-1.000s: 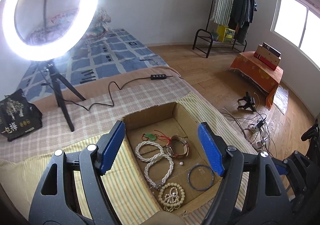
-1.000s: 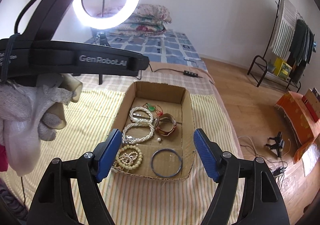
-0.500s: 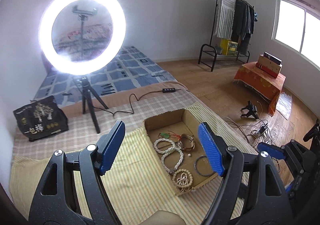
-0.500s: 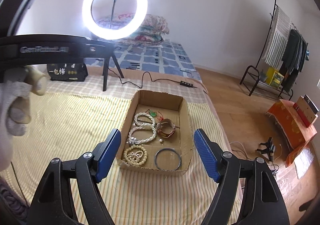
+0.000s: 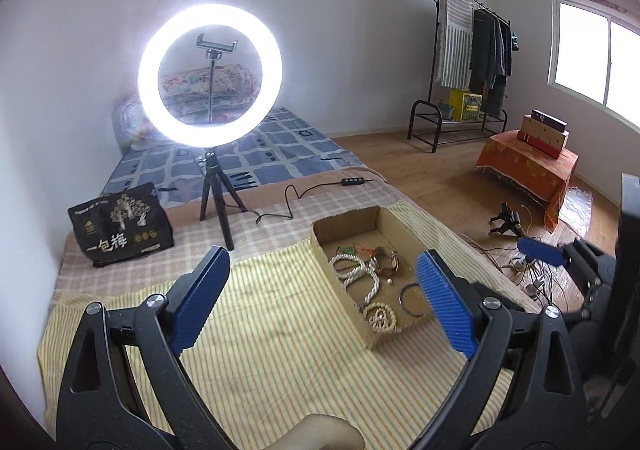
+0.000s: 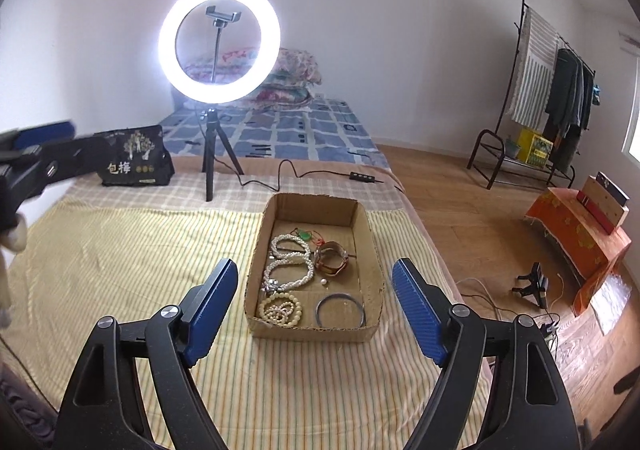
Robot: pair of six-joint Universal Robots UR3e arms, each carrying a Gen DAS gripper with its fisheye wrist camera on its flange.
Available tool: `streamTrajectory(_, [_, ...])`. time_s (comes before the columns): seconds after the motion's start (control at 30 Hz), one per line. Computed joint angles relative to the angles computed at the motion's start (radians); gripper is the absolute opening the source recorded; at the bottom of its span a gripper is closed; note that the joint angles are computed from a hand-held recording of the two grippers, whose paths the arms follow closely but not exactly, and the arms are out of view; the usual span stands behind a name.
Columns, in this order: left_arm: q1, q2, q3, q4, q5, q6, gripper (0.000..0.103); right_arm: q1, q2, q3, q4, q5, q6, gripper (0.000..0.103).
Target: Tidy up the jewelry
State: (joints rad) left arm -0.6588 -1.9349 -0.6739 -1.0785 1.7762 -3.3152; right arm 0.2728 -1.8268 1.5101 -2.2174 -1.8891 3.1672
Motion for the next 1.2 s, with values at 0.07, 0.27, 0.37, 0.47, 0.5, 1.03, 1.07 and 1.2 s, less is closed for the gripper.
streamTrajectory(0.07, [-0.012,0.042,-0.072,0.030,0.015,-0.008,0.096,0.004,-0.004,0.010,-0.014,-0.011,0.000,0.080])
streamTrajectory(0.27, [-0.037,0.107,-0.171,0.053,0.033,-0.001,0.097,-0.010,-0.024,0.026,-0.048,-0.006,0.011,0.080])
streamTrajectory(0.37, [-0.048,0.132,-0.217,0.070,0.055,-0.004,0.100,-0.021,-0.029,0.029,-0.063,0.005,0.023,0.080])
streamTrajectory(0.47, [-0.051,0.159,-0.268,0.095,0.069,-0.011,0.103,-0.028,-0.030,0.032,-0.073,0.009,0.035,0.081])
streamTrajectory(0.5, [-0.050,0.169,-0.287,0.103,0.070,-0.009,0.103,-0.031,-0.028,0.031,-0.075,0.011,0.036,0.081])
streamTrajectory(1.03, [-0.071,0.198,-0.347,0.108,0.129,0.018,0.103,-0.010,-0.007,0.025,-0.083,0.008,0.040,0.082])
streamTrajectory(1.07, [-0.071,0.198,-0.346,0.107,0.127,0.018,0.103,-0.010,-0.007,0.024,-0.082,0.009,0.040,0.082])
streamTrajectory(1.2, [-0.073,0.197,-0.342,0.106,0.130,0.024,0.103,-0.011,-0.008,0.024,-0.081,0.009,0.038,0.082])
